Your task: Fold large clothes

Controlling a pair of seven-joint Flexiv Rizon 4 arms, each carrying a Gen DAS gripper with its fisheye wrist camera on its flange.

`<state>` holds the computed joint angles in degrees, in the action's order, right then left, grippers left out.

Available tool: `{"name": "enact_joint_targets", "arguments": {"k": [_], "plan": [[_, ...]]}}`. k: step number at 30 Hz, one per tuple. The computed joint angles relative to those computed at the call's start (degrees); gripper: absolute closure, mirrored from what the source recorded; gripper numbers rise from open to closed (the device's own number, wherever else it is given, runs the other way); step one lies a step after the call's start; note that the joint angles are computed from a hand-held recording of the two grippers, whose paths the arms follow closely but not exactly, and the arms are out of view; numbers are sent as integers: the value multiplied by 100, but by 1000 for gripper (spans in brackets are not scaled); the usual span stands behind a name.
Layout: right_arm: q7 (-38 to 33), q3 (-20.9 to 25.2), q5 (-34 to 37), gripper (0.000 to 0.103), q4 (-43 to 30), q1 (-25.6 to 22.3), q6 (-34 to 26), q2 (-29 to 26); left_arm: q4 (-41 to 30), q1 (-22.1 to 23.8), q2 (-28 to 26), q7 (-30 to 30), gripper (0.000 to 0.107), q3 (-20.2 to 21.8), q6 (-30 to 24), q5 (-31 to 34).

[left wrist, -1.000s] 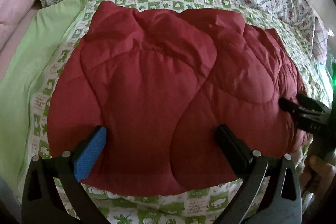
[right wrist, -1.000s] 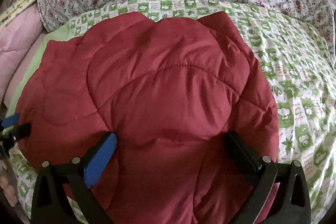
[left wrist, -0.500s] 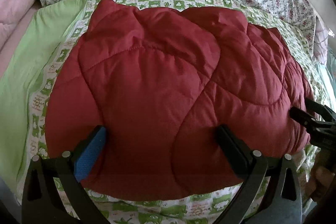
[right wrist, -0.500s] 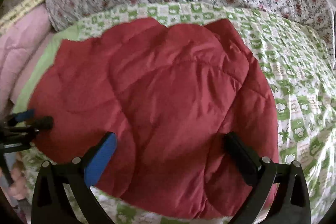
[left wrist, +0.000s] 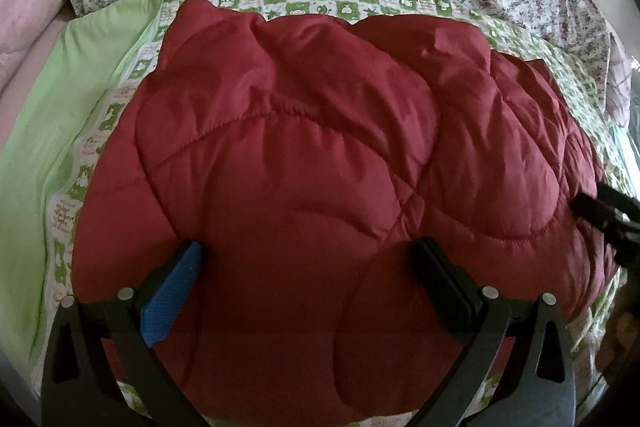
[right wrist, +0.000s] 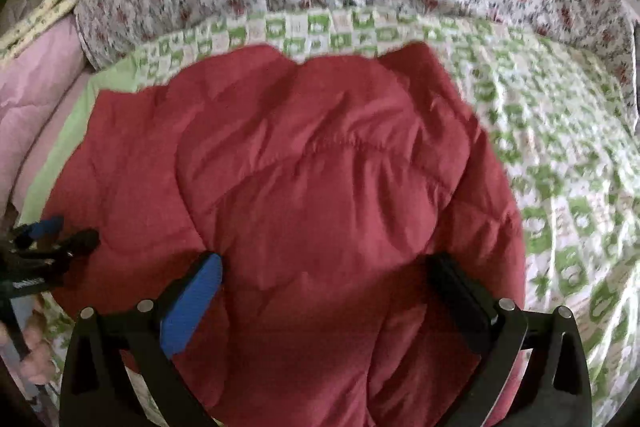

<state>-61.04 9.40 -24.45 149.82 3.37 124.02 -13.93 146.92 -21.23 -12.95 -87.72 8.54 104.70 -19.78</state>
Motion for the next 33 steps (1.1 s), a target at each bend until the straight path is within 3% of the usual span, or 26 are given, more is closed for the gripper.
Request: {"name": "enact_joint_targets", "arguments": {"k": [4, 8, 11, 15, 19, 21, 23, 24, 27, 31, 33], "plan": [[165, 20, -534, 0, -290, -252, -182, -328, -58, 254, -103, -37, 4, -184, 82, 151], [179, 74, -509, 0, -457, -318, -57, -610, -244, -19, -249, 92, 4, 69, 0, 32], [133, 59, -411, 0, -466, -259, -61, -610, -306, -22, -299, 118, 4, 97, -17, 41], [390, 165, -772, 0, -435, -539, -144, -514, -269, -141, -290, 161, 4, 193, 13, 9], [121, 31, -282, 1, -152, -239, 38, -181, -179, 218, -247, 86, 4, -96, 102, 166], [319, 91, -842, 0, -268, -480, -203, -330, -220, -8, -316, 124, 4, 65, 144, 40], [362, 110, -1021, 0, -370, -564, -213, -503, -278, -416, -417, 251, 4, 338, 185, -235], [439, 136, -1088, 0, -395, -628, -203, -515, -270, -411, -411, 258, 4, 320, 196, -268], [601, 180, -1257, 0, -287, -767, -194, -343, -149, 2, -235, 267, 4, -7, 164, -91], [703, 123, -1714, 0, 69, -981, 305, -122, 141, 490, 71, 105, 4, -369, 197, 228], [701, 32, -1924, 0, 251, -985, 397, 28, 262, 497, 139, 11, 4, -391, 264, 255]]}}
